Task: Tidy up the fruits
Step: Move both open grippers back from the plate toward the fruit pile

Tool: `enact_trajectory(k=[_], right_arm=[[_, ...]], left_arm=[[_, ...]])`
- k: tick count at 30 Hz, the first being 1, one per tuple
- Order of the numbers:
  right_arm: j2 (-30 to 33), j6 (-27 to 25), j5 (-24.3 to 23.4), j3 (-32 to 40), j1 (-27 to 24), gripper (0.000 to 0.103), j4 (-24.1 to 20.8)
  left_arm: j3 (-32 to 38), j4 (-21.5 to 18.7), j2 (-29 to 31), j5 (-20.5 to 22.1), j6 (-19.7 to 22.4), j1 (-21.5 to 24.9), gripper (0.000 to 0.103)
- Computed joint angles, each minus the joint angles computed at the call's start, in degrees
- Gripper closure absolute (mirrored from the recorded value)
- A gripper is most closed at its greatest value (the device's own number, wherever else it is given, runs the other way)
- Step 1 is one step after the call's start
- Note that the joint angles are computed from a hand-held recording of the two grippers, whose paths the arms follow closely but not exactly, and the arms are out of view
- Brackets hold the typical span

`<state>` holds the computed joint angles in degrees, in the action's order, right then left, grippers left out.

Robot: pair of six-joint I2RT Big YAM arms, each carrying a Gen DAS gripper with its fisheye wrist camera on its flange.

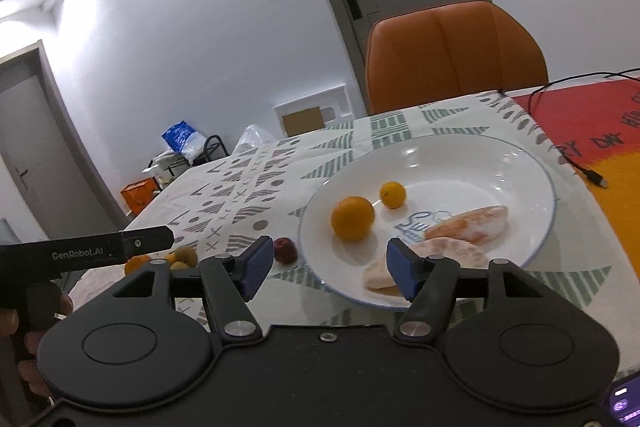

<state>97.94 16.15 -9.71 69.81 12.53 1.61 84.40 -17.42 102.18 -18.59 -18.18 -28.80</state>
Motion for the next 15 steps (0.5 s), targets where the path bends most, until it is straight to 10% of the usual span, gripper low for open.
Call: enact_trajectory(k=[15], right_arm=[[1.5, -2.2, 0.7, 2.7, 2.9, 0.021, -2.3]], left_arm=[[-4.8, 1.0, -3.1, -0.9, -1.7, 2.2, 0.018]])
